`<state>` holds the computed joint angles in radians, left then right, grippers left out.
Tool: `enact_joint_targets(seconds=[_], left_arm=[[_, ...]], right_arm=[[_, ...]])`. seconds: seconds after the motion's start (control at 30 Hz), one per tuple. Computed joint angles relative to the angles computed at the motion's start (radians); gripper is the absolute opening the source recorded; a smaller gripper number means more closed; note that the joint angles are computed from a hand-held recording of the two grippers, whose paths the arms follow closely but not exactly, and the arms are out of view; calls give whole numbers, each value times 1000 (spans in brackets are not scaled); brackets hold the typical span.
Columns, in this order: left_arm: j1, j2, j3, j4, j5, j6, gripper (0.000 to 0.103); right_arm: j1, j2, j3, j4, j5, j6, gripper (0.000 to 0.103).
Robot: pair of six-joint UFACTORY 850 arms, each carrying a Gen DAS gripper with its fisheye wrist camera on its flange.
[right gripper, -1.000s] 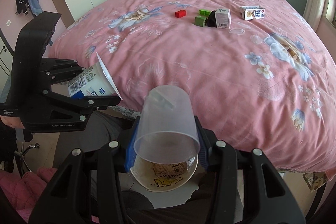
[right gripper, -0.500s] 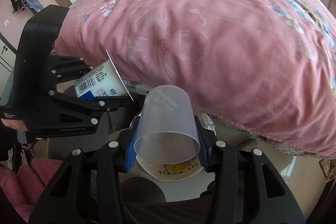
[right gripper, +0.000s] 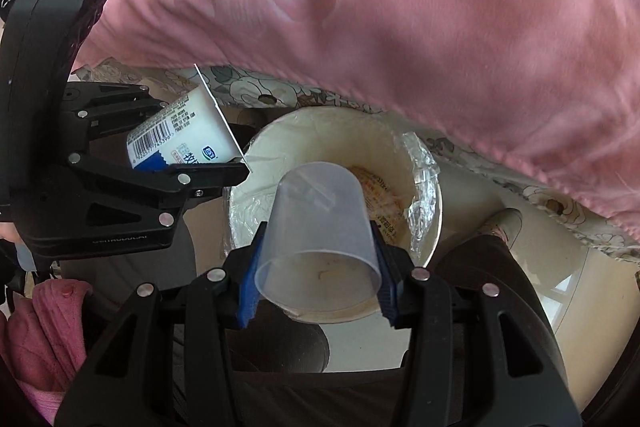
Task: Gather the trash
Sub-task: 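Carry the yogurt cup and clear cup with both tools over the trash bin, then open both tools to drop the yogurt cup and clear cup into the bin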
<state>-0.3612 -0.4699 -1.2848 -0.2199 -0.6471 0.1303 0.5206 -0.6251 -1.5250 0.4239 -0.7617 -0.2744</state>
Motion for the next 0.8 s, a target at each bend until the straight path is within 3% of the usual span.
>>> enact_joint_targets(seconds=[0.8], left_arm=[[-6,-244,-112,-63,-102,-3,49]], right_arm=[[11,-201,-71,-34,-129,96,48]])
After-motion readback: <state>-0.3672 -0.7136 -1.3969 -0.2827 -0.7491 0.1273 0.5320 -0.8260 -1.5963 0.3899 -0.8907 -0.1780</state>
